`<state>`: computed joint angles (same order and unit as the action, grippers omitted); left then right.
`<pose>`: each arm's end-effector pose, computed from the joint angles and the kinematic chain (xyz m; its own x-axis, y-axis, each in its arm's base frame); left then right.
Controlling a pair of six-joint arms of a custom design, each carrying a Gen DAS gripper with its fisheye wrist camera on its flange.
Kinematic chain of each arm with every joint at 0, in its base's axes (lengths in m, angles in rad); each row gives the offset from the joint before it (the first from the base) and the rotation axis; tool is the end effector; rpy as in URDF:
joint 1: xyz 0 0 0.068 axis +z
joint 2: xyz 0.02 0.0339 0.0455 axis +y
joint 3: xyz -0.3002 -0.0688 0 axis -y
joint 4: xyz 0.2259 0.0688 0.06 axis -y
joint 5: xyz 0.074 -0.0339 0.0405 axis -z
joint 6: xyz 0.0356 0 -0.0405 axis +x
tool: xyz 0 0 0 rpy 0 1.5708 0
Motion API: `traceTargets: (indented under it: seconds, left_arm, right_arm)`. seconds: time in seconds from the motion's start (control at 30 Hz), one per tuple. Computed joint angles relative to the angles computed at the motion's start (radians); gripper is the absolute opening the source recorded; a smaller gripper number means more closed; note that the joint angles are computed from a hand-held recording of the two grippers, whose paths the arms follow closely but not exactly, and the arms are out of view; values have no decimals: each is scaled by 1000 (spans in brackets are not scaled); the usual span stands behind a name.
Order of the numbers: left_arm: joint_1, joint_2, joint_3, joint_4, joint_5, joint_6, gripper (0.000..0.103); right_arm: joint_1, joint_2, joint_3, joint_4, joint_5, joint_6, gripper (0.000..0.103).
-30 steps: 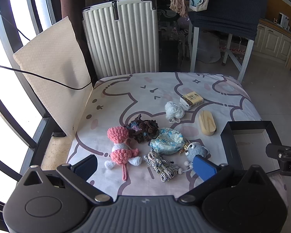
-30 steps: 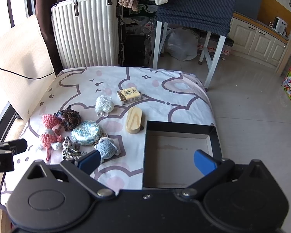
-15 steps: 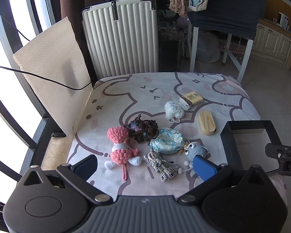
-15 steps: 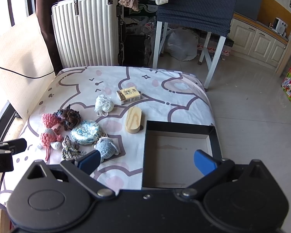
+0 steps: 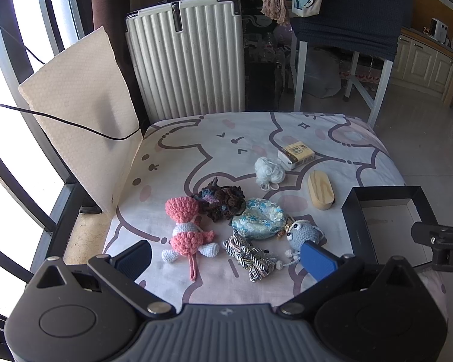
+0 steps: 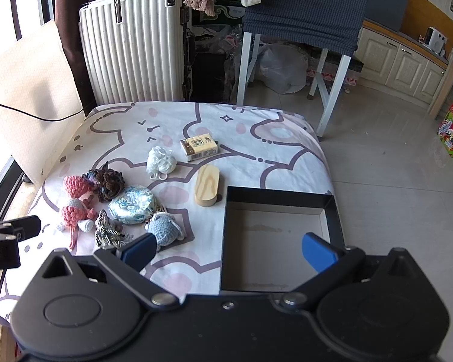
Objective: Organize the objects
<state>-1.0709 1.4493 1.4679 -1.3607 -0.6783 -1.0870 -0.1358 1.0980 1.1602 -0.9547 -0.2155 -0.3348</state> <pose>0.1305 -0.1924 0.3766 -0.7617 -0.0433 -0.6464 -0.1271 0.9884 0.0836 0.1727 -0.0159 0.3700 -0.7284 -0.2244 -0.6473 -0.2541 0.9659 -0.0489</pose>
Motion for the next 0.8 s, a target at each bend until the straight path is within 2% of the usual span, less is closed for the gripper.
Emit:
traceTargets:
  seconds: [0.8]
  left_arm:
    - [-8,10,9,-8,-1,-10,103]
  right_arm:
    - [-10,0,-3,-1,-8,-14,103]
